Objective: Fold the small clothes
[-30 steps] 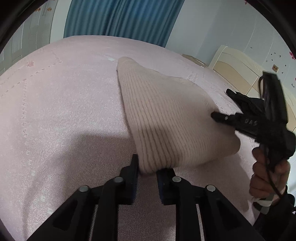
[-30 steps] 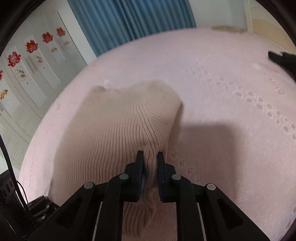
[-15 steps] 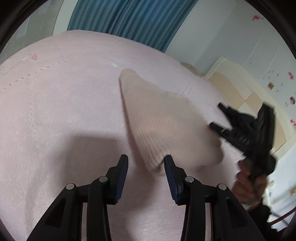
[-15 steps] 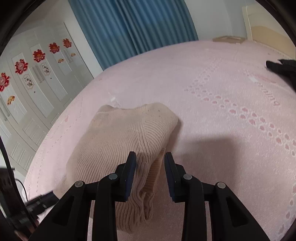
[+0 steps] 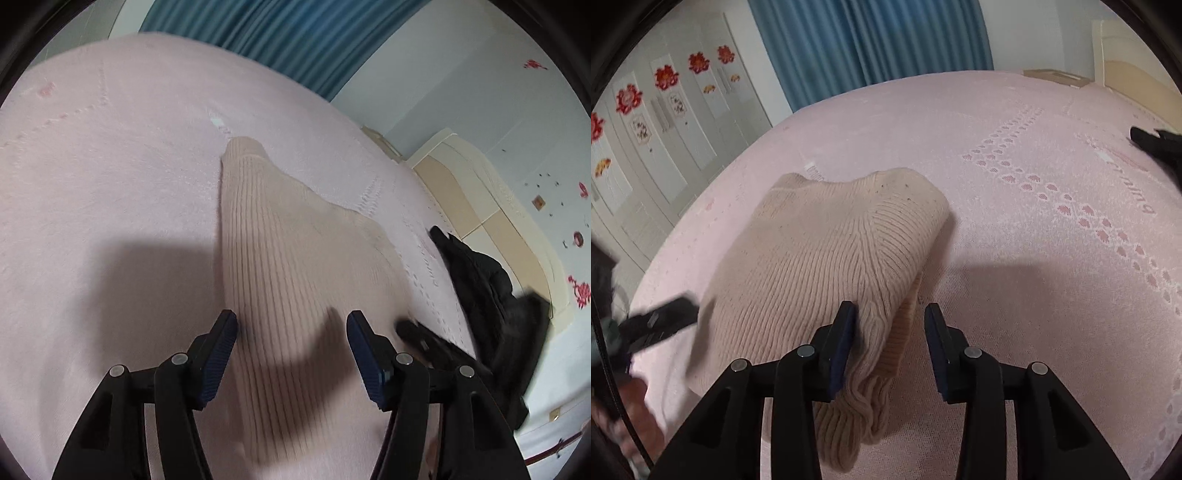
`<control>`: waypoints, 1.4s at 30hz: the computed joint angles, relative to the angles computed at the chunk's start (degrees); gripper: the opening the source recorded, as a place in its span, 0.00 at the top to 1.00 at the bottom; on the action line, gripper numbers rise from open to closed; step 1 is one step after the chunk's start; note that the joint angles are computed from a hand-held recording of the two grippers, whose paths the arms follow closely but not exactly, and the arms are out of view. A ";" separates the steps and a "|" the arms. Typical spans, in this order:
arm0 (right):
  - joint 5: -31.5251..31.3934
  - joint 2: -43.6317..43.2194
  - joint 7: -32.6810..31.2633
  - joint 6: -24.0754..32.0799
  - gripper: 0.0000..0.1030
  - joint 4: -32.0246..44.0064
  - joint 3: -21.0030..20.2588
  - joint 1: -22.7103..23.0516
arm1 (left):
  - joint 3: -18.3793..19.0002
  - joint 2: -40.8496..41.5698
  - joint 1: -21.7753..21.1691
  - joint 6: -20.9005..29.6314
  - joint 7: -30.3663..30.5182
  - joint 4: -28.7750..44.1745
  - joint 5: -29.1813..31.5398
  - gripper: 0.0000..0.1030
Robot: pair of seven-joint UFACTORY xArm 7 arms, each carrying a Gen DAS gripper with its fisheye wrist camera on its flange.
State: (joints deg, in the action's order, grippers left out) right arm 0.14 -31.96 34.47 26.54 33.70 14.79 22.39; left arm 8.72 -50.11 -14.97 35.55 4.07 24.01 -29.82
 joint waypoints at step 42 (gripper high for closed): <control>0.36 1.11 -0.09 -0.40 0.60 0.56 0.48 -0.52 | -10.78 -1.95 10.15 -7.86 -7.72 -3.09 19.02 0.62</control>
State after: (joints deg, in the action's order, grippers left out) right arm 0.50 -30.85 34.38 26.15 34.26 15.26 21.87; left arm -2.06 -52.07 -4.83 27.69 -3.65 20.92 -10.79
